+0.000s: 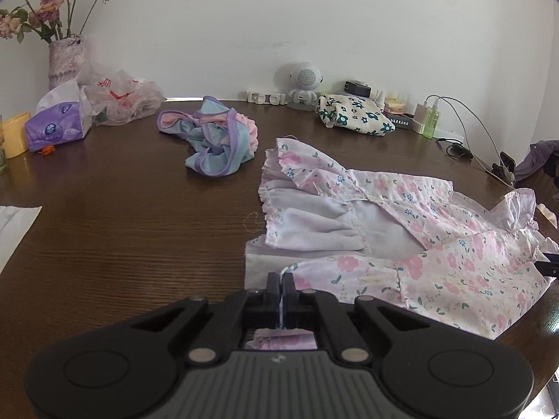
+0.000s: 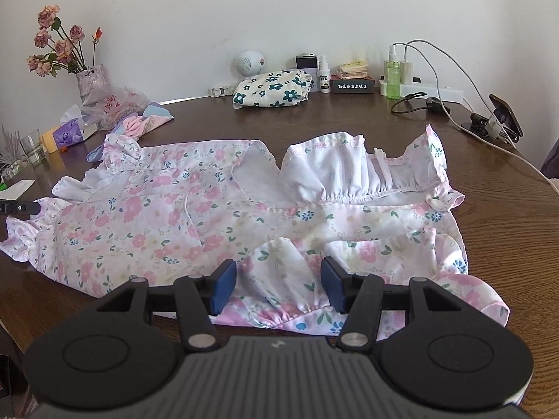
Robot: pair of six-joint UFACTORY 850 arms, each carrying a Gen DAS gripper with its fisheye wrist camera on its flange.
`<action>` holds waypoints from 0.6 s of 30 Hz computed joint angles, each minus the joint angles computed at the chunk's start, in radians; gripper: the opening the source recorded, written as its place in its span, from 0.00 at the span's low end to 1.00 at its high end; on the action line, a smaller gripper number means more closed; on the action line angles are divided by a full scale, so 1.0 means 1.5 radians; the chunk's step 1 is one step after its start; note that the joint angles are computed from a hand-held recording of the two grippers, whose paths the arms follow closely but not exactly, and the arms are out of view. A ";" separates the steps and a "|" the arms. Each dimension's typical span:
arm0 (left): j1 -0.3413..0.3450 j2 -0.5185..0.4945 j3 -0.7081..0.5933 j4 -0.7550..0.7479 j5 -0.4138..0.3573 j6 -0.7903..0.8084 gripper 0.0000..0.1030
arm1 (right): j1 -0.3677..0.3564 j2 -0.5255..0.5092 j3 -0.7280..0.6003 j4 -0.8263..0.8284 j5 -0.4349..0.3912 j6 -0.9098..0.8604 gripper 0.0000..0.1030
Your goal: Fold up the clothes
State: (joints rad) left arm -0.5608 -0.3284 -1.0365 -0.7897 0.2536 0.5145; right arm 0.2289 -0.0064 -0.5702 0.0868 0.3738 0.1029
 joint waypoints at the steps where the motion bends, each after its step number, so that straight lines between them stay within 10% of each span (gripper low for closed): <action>1: -0.003 0.002 0.001 -0.022 0.006 0.018 0.10 | 0.002 0.000 0.000 0.008 -0.001 -0.010 0.54; 5: -0.033 0.023 0.019 -0.113 0.091 0.112 0.32 | -0.009 0.025 0.016 -0.044 0.023 0.057 0.55; 12: -0.075 0.021 0.012 0.000 0.093 0.122 0.28 | 0.035 0.044 0.013 -0.082 0.037 0.021 0.54; 18: -0.080 -0.014 -0.011 -0.046 0.045 0.188 0.13 | 0.066 0.009 -0.010 -0.063 -0.007 -0.010 0.20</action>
State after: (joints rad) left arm -0.6806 -0.3501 -1.0527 -0.8587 0.3216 0.7967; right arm 0.3286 0.0066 -0.5857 -0.0072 0.3633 0.0878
